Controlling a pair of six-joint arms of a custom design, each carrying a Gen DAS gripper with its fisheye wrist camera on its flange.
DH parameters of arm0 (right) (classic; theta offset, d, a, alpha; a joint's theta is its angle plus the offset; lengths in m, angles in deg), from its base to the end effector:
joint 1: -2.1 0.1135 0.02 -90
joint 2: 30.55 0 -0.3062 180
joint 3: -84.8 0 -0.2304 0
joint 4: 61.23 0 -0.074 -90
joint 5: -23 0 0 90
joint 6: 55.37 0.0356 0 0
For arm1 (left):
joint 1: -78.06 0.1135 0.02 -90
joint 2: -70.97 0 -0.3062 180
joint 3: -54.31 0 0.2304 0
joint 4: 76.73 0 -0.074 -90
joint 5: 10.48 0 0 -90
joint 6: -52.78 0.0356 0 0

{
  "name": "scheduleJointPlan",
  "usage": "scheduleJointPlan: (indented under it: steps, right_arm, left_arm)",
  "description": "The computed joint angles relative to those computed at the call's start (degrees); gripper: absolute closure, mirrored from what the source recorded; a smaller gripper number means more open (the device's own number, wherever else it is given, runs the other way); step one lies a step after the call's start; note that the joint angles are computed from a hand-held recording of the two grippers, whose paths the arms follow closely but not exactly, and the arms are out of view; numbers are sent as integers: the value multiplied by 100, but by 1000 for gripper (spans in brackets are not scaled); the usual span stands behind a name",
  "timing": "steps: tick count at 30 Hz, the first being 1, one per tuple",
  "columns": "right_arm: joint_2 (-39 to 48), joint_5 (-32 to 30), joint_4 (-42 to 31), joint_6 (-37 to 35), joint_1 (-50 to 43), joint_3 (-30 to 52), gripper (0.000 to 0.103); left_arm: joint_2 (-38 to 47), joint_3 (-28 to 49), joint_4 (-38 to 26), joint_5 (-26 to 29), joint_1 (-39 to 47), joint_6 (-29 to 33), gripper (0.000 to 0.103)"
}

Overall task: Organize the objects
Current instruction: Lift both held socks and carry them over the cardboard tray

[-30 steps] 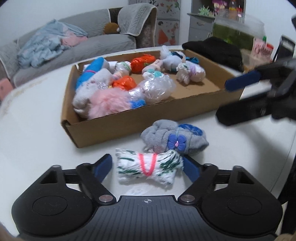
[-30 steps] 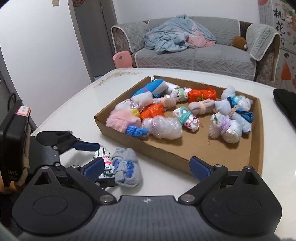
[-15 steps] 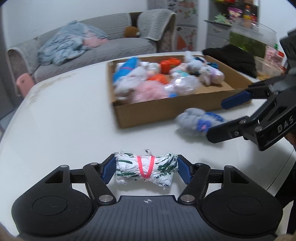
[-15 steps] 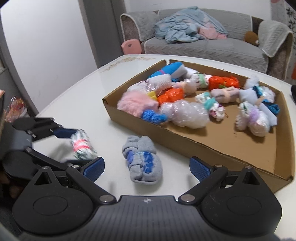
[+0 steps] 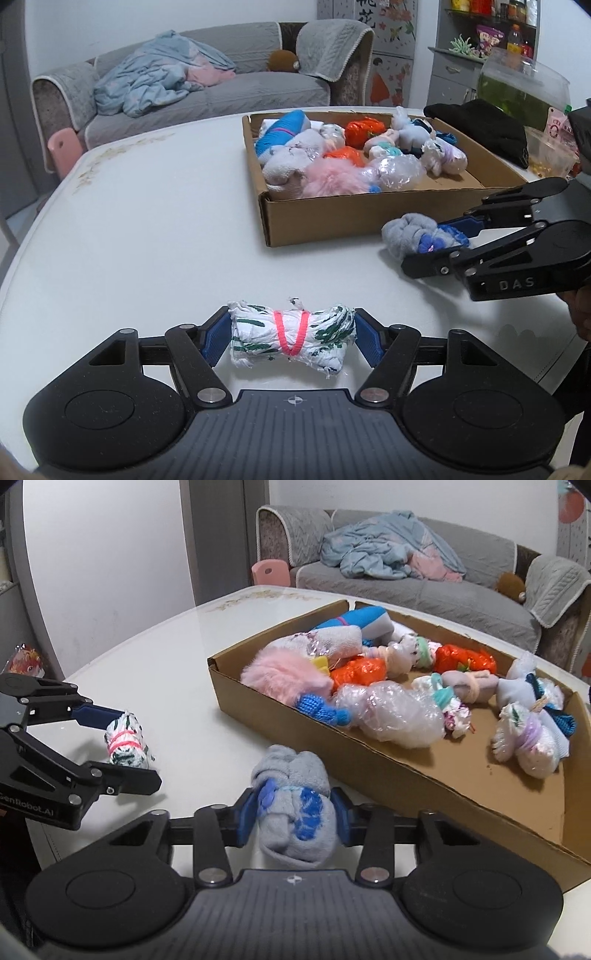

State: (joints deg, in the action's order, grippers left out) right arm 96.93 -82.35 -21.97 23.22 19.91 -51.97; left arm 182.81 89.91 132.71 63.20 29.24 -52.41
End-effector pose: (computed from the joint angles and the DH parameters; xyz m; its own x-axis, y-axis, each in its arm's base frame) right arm 0.2885 0.1026 0.0507 -0.5662 -0.3823 -0.7303 -0.5970 0.8011 0.0435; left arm 0.1805 -0.1912 0.0951 -0.6193 0.3260 -0.7143 0.4491 0.8933 0.0183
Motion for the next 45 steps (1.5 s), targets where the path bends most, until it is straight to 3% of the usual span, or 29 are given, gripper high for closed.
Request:
scheduleJointPlan:
  steps: [6, 11, 19, 30, 35, 45]
  right_arm:
    - [-499, -384, 234, -277, -442, -526, 67]
    - [-1477, -916, -453, -582, -1162, -636, 67]
    - [-2474, -1537, -1731, -959, -2437, -44, 67]
    - [-2093, -1687, -2226, -920, -2703, 1054, 66]
    - [-1923, -1737, -2566, -1160, -2687, 1335, 66]
    - [-1495, -1678, -2992, -1595, -2648, 1569, 66]
  left_arm:
    - [-297, 178, -422, -20, -151, 34, 29]
    - [-755, 719, -1240, -44, -328, 148, 29]
    - [-1038, 2006, -2503, -32, -452, 437, 29]
    - [-25, 4712, -4154, 363, -423, 710, 29]
    - [680, 5686, -4588, 516, -494, 813, 29]
    - [1626, 6360, -4936, 775, -449, 875, 29]
